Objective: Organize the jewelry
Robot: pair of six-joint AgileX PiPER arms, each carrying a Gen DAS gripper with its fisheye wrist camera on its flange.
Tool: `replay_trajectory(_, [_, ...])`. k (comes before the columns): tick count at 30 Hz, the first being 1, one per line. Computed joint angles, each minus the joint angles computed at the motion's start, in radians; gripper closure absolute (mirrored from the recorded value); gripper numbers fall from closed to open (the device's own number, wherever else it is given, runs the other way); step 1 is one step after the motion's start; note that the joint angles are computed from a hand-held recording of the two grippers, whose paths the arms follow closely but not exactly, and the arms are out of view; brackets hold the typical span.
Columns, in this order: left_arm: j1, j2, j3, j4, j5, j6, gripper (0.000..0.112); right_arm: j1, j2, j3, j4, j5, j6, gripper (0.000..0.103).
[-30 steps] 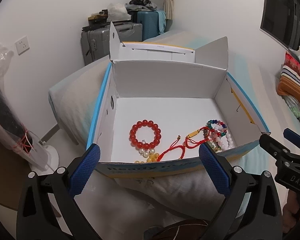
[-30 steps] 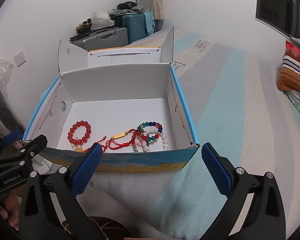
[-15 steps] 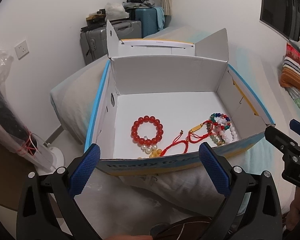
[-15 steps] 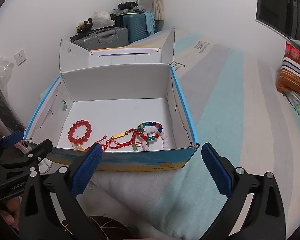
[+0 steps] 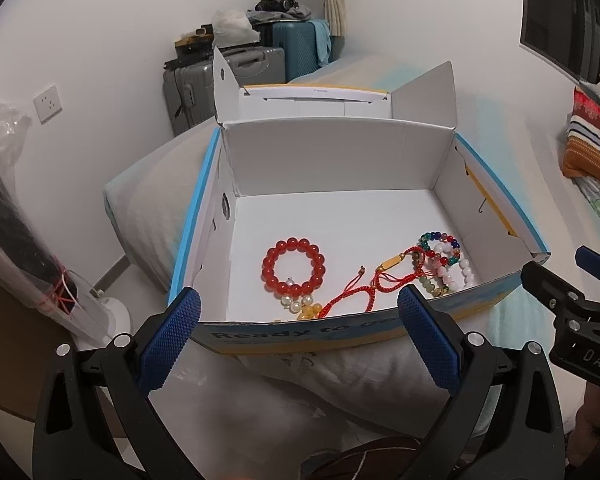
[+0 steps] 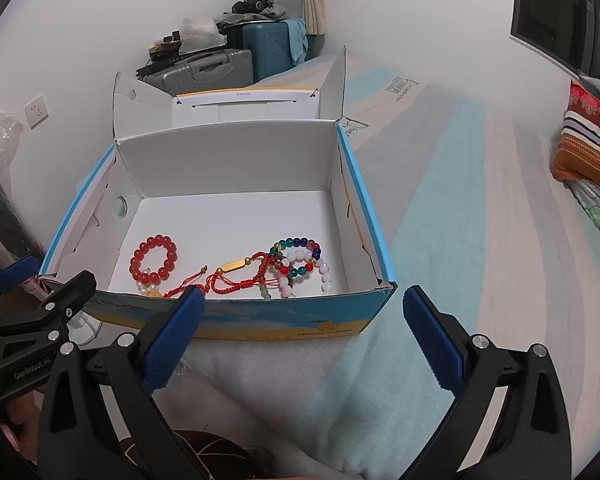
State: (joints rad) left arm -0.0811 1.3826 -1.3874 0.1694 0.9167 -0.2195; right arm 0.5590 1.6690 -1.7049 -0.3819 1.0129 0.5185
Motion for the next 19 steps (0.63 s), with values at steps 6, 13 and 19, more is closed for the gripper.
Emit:
replay_trajectory(6, [-0.009, -0.003, -0.004, 0.011, 0.004, -0.024, 0.015, -0.001, 0.0, -0.004, 0.006, 0.002, -0.006, 0.008])
replay_trajectory(13, [0.008, 0.007, -0.015, -0.034, 0.022, 0.004, 0.015, -0.002, 0.0, -0.003, 0.006, 0.004, -0.004, 0.008])
replay_trajectory(19, [0.007, -0.004, -0.001, -0.044, 0.015, 0.022, 0.015, -0.002, 0.0, -0.004, 0.006, 0.004, -0.004, 0.008])
